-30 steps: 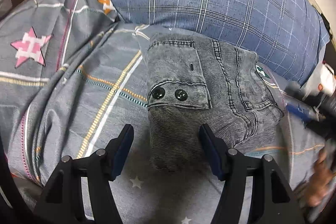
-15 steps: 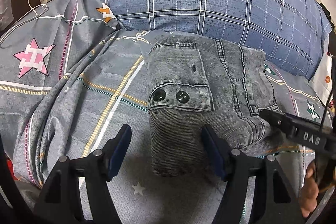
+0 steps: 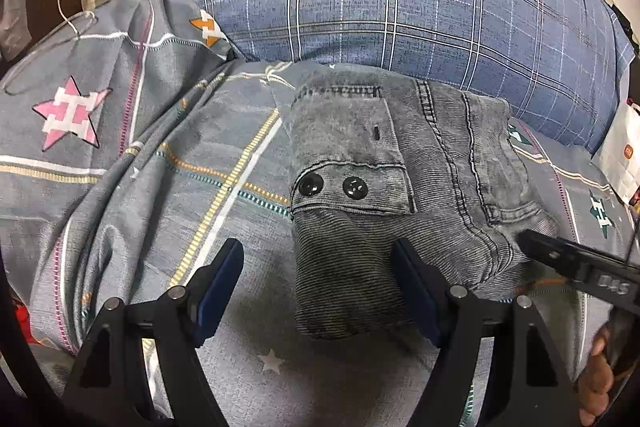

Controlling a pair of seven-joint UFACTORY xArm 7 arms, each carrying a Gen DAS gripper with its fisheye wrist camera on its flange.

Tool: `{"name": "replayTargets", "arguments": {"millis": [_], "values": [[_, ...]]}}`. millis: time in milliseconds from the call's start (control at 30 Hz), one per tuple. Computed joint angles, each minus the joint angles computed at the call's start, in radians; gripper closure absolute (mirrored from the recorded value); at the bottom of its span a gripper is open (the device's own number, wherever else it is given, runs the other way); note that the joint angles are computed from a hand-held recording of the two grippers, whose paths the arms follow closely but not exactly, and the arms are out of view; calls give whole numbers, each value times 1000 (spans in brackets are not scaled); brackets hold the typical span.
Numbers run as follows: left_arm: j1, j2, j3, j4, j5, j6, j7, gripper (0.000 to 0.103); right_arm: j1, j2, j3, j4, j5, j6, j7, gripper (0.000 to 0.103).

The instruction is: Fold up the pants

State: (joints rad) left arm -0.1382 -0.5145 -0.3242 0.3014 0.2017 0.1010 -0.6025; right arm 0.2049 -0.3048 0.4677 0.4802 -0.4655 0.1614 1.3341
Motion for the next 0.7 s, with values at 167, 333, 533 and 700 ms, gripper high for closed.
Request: {"name": "replayTargets", "arguments": {"millis": [167,333,533,700], "values": [[63,-35,-77,-1,41,-3,-49,28,13,-138,-20,-106,86,-80,-9,32],[115,-36,-138,10,89,6,-86,28,1,-121,-48,-151,170,-204,-40,31],[166,-49,-197,19,146,19,-145,27,-8,48,-43,-94,248,-261,-127,31],[184,-77,-224,17,191,32,-175,27,-169,17,159,-39,175,-127,-74,30]]}}
